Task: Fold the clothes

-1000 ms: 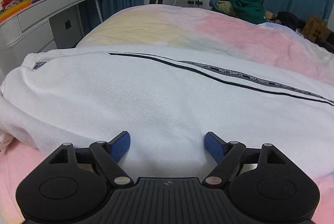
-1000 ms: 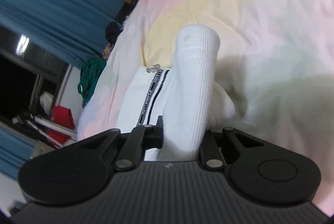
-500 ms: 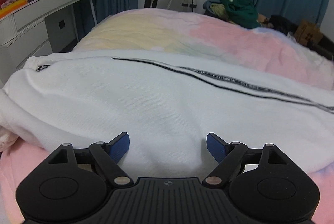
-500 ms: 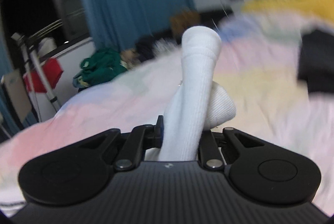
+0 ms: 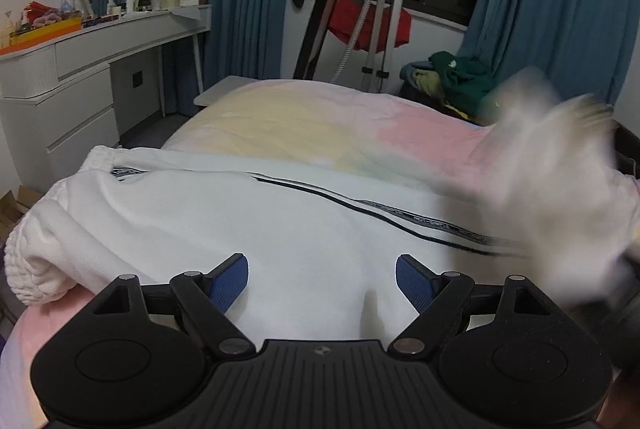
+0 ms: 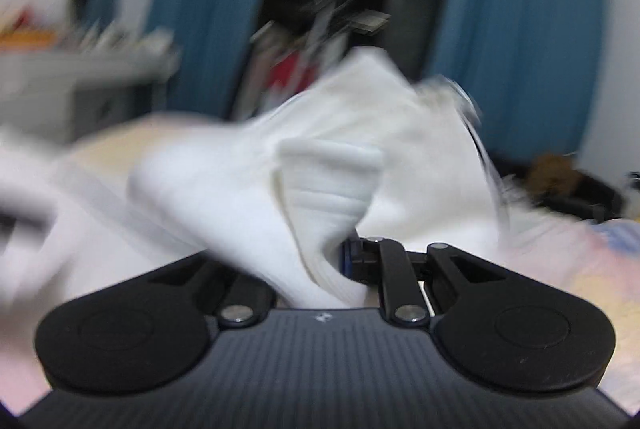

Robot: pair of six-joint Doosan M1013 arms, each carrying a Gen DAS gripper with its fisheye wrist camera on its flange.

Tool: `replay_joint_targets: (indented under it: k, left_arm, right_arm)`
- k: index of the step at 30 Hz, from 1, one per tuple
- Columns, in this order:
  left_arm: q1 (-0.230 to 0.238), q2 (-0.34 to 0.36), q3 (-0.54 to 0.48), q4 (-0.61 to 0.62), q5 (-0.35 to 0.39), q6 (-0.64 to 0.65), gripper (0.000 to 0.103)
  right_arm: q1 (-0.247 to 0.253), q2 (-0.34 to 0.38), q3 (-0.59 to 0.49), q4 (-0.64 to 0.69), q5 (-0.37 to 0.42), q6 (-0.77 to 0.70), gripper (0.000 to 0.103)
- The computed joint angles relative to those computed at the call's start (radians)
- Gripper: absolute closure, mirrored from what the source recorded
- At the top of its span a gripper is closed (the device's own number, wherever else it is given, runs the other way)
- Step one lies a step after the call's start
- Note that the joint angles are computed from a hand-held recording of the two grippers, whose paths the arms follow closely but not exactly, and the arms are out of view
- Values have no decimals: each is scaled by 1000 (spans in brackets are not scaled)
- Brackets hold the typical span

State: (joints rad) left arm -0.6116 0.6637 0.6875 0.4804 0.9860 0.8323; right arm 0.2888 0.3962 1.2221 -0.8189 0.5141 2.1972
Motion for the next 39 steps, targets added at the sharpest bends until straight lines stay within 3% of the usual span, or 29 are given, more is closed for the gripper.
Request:
replay_joint_targets:
  k: [2, 8, 12, 16, 19, 22, 25, 27, 30, 35, 37, 39]
  left_arm:
    - [1, -5, 9, 5, 0, -19, 20]
    - [11, -32, 52, -8, -88, -101, 20]
    - [19, -43, 74, -22, -142, -152, 20]
    - [22, -47, 88, -38, -175, -168, 20]
    - [20, -43, 86, -22, -177, -173, 20]
    - [19, -40, 83, -7, -175, -159, 20]
    - [16, -35, 76, 18, -156, -162, 20]
    - [13, -34, 75, 14, -152, -161, 20]
    - [3, -35, 76, 60, -144, -166, 20]
    - [-14, -62, 123, 134, -182, -180, 20]
    - [-16, -71, 141, 132, -214, -178, 20]
    - [-17, -75, 150, 125, -238, -164, 20]
  right_arm:
    - [15, 20, 9, 77, 39, -131, 87]
    - [-16, 7, 24, 141, -30, -133, 86]
    - [3, 3, 23, 135, -87, -145, 86]
    - [14, 37, -30, 239, -59, -221, 85]
    - [11, 24, -8, 316, -59, -247, 83]
    - [-6, 18, -8, 449, -54, -290, 78]
    - [-18, 1, 10, 565, -65, -345, 67]
    - [-21, -19, 28, 643, -81, -402, 44]
    - [-27, -54, 54, 783, -105, -521, 27]
    - [-51, -107, 80, 985, -96, -678, 26]
    - [-62, -125, 83, 961, -104, -642, 26]
    - [-67, -144, 101, 848, -155, -517, 26]
